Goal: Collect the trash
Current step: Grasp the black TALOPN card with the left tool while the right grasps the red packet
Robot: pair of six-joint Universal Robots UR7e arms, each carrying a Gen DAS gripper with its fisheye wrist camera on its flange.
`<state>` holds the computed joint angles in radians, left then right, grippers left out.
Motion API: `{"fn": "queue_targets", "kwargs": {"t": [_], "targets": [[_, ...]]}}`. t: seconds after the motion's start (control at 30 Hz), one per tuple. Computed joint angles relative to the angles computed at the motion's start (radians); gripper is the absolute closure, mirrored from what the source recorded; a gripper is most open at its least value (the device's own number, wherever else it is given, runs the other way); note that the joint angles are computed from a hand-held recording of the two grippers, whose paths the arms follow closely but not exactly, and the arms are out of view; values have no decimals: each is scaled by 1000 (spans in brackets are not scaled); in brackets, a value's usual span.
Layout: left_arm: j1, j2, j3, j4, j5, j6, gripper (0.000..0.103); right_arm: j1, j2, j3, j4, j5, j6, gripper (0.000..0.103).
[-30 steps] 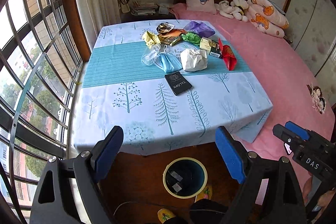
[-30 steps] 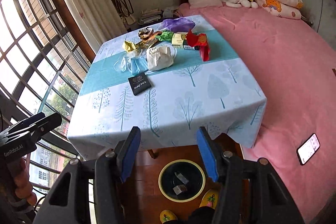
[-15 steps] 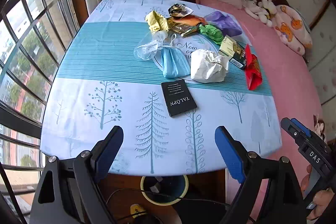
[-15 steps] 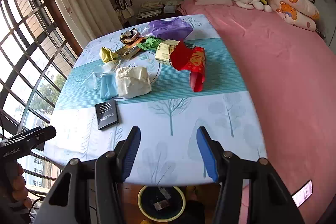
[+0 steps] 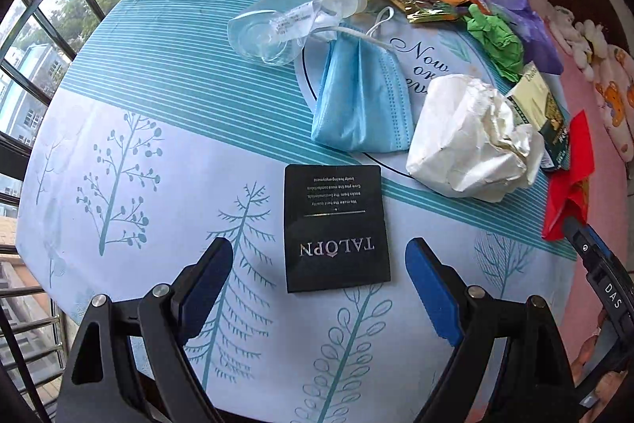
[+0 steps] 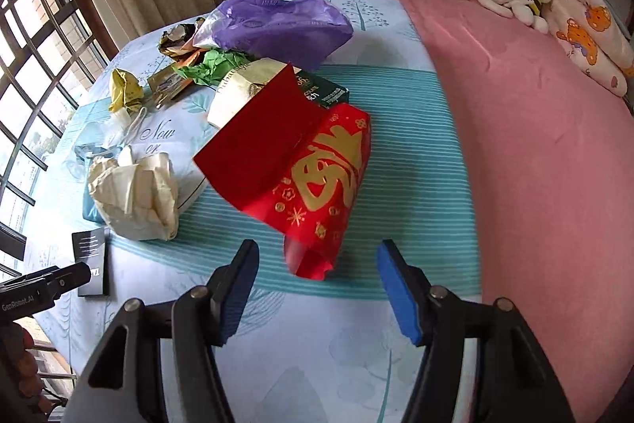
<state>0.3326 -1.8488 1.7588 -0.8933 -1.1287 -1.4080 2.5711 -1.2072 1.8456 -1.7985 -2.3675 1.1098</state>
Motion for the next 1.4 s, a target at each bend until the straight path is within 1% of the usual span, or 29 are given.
{"fn": "queue_targets", "kwargs": {"t": [0.13,0.2,0.33,0.43,0.5,0.53,0.6,0.63,0.7,0.73,0.77,0.8,0.83,0.87,0.93,0.97,1.0,1.03,1.23,1.4], "targets": [[35,14,21,3,12,-34,15,-29,7,17,-39,6,-50,41],[36,20,26,14,29,-53,15,-39,6,29,-72,14,-80,41],[50,58,28,23,47,-58,15,-46,8,41,-98,15,-113,41],[63,79,31,-1,59,-58,15,-50,5,50,-120,21,-125,42],[77,92,30,-17,63,-63,15,-50,3,54,-130,18,-131,48],[74,98,26,-14,59,-69,15,-49,1,56,-130,16,-129,51],[74,100,28,-19,58,-70,15,-52,-2,60,-134,11,-127,61],[74,99,29,-20,59,-67,16,-53,-5,62,-137,12,-127,63],[68,96,30,-22,61,-58,22,-57,-11,65,-141,12,-128,69],[61,94,30,-21,62,-53,27,-58,-14,67,-144,12,-129,71],[57,94,30,-22,64,-46,33,-60,-17,69,-147,14,-128,75],[53,94,32,-27,66,-37,37,-61,-22,73,-155,17,-131,79],[47,96,29,-27,67,-32,44,-61,-24,75,-158,17,-132,81],[44,97,30,-31,67,-24,46,-60,-26,76,-163,18,-135,83],[43,96,32,-36,65,-11,46,-59,-28,77,-167,21,-141,86],[41,93,32,-35,62,-7,46,-58,-29,78,-170,23,-143,90],[38,88,31,-31,58,-2,46,-57,-30,78,-172,26,-145,97],[35,84,31,-32,53,1,46,-55,-31,78,-174,31,-146,98],[4,56,17,-7,31,-13,47,-26,-26,65,-188,43,-151,99],[-51,44,-28,55,32,-23,47,11,-23,45,-197,46,-137,99]]}}
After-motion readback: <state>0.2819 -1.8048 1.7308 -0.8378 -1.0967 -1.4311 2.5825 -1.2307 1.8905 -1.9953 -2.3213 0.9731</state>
